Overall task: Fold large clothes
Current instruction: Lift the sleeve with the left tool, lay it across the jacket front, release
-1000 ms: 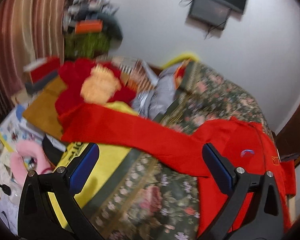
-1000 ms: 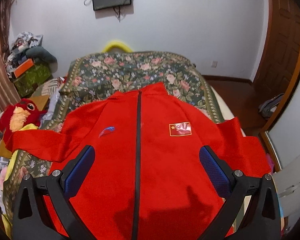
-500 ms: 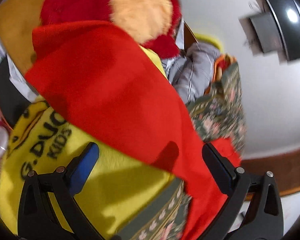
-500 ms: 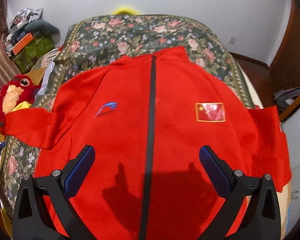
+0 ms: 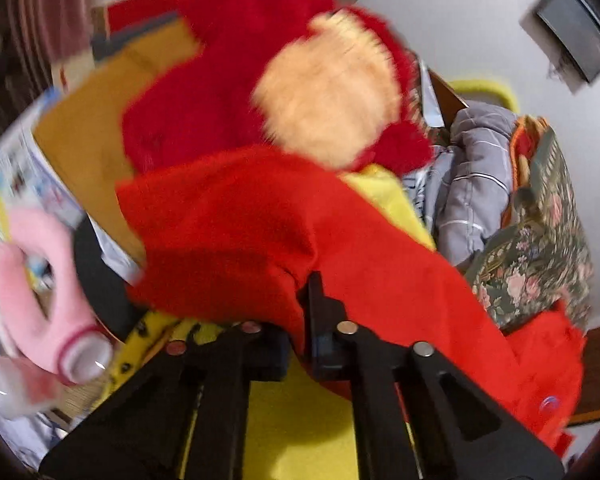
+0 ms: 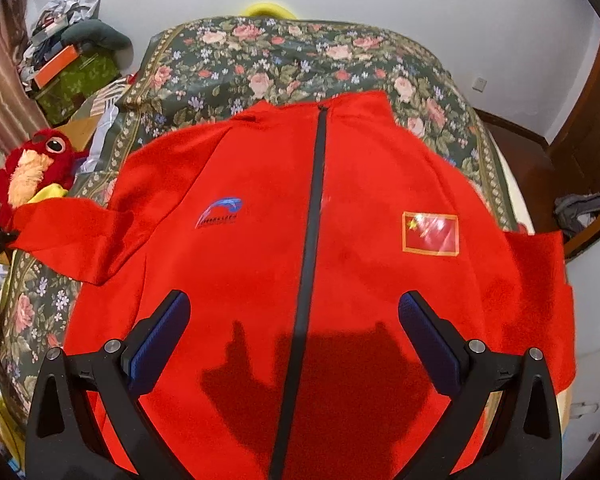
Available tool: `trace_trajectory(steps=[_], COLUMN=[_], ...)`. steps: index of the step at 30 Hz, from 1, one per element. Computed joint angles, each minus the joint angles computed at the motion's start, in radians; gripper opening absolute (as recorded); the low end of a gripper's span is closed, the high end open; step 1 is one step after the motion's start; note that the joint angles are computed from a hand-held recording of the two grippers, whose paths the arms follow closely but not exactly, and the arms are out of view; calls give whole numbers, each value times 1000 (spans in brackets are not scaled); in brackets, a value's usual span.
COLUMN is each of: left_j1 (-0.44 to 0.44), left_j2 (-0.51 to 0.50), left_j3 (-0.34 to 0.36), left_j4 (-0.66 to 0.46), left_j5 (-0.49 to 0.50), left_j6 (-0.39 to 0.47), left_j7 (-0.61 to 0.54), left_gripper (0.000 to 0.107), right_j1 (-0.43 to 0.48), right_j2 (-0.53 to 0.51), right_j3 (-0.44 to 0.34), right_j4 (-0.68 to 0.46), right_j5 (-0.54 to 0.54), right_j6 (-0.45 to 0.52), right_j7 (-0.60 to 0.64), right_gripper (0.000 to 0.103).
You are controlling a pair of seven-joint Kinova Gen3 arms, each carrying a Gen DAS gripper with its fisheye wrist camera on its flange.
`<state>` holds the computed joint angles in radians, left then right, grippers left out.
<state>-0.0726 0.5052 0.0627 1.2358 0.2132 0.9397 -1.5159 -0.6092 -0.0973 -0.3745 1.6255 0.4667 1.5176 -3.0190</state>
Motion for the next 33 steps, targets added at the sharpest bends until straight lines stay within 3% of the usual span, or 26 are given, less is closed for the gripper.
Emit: trace_trajectory(steps=[5,14,17,23,27,33], left_j1=[76,201,270,510,631,762], left_j2=[-120,-281,-288,-255,-185,-90], left_j3=[9,101,127,150,169,187], left_j4=[2,-69,-116,-173,-228,-244], left_j5=[-69,29,51,-106,-155,-159], left_j6=[-64,-101,-89,-109,-62,29], left_j7=[-33,-143,-143,-81,-54,-65], left_gripper=[2,2,2,2,2,2], right_j1=[3,55,93,167,215,318], right_j2=[-21,-104,-147,-253,-337,-393], right_j3=[-10,-23,-27,-19,-4,-51], right_j4=[-27,17,46,116,167,195], right_j5=[29,23,3,-54,-97,-110], right_j6=[35,-14,-54,-116,-141,-48], right_j7=[22,40,50,74,90,122], right_gripper=[103,103,103,103,103,103])
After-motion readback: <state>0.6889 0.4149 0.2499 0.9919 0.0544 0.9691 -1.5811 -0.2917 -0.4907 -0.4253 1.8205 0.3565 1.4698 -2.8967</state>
